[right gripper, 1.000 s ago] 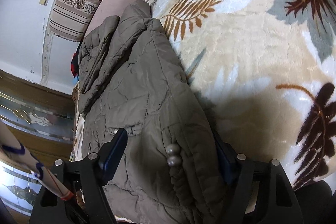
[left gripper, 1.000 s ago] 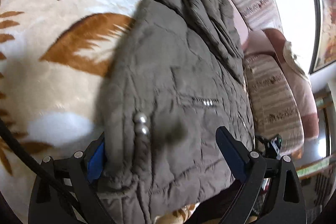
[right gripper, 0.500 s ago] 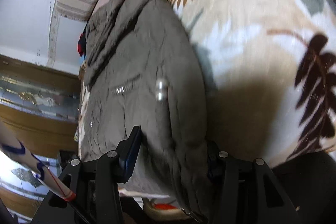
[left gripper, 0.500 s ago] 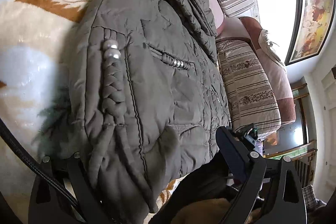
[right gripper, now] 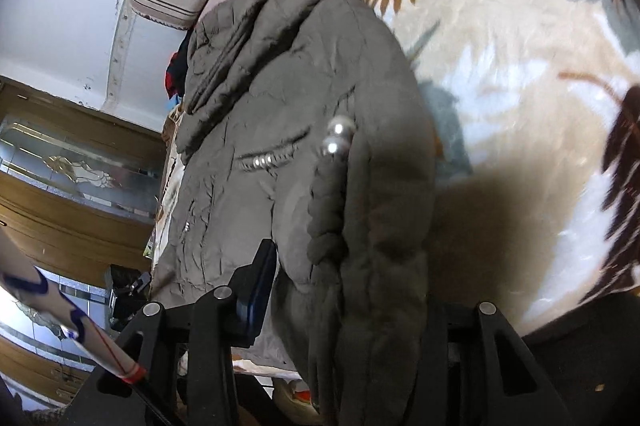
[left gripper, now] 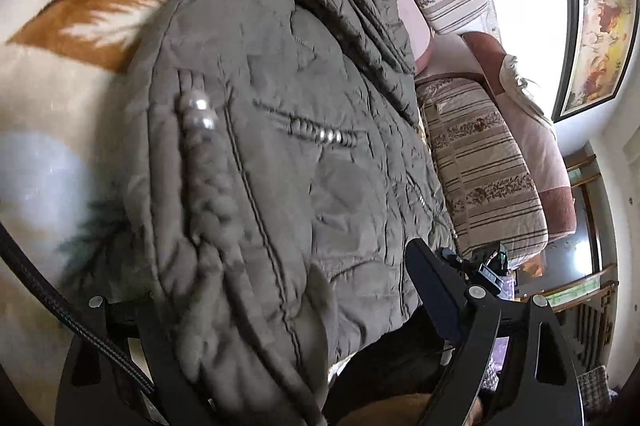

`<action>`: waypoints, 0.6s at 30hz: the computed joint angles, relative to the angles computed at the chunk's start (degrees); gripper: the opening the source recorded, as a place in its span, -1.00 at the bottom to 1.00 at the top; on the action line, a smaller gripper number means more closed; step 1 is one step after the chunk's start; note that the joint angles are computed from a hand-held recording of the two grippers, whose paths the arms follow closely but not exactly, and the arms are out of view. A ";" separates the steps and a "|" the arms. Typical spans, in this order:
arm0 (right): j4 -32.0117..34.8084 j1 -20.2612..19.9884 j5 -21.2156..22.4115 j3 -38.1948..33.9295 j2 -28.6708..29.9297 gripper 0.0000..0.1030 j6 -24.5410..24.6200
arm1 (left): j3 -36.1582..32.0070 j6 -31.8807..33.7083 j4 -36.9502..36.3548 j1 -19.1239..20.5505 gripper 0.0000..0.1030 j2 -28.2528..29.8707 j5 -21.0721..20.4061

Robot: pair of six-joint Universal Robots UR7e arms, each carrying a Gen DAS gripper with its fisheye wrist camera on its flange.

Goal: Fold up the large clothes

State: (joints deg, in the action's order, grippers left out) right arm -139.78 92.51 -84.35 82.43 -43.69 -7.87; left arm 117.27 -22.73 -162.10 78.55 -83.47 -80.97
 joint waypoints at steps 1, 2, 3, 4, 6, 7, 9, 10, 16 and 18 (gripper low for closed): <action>-0.06 -0.07 0.57 0.34 -0.05 -0.05 -0.35 | 0.22 0.17 -0.01 -0.15 0.72 -0.07 0.11; 0.31 -0.10 1.11 0.63 -0.16 -0.06 -1.04 | 0.51 0.34 -0.04 -0.27 0.72 -0.16 0.08; 0.79 0.04 1.05 0.82 -0.22 -0.05 -1.81 | 0.59 0.23 -0.21 -0.33 0.72 -0.04 0.15; 1.01 0.15 0.73 1.02 -0.25 -0.05 -2.26 | 0.60 0.14 -0.28 -0.33 0.72 0.08 0.24; 1.63 0.25 0.43 0.95 0.28 -0.06 -2.09 | 0.31 -0.53 -0.08 -0.41 0.72 0.55 0.73; 2.00 0.37 0.12 0.73 0.77 -0.05 -1.81 | 0.17 -1.21 0.07 -0.63 0.72 0.76 1.46; 1.94 0.90 -1.12 0.42 1.80 -0.05 -1.42 | -0.12 -2.34 0.95 -1.38 0.72 0.98 3.70; 1.56 1.23 -1.84 0.25 2.25 -0.05 -1.23 | -0.33 -2.89 1.89 -1.97 0.72 0.93 5.25; -3.82 4.48 -7.95 1.55 2.11 -0.54 -2.97 | -3.10 -8.45 16.05 -8.20 -0.42 0.79 23.64; -4.84 5.31 -8.74 1.98 1.60 -0.58 -4.00 | -2.74 -9.14 16.09 -9.03 -0.51 0.25 25.12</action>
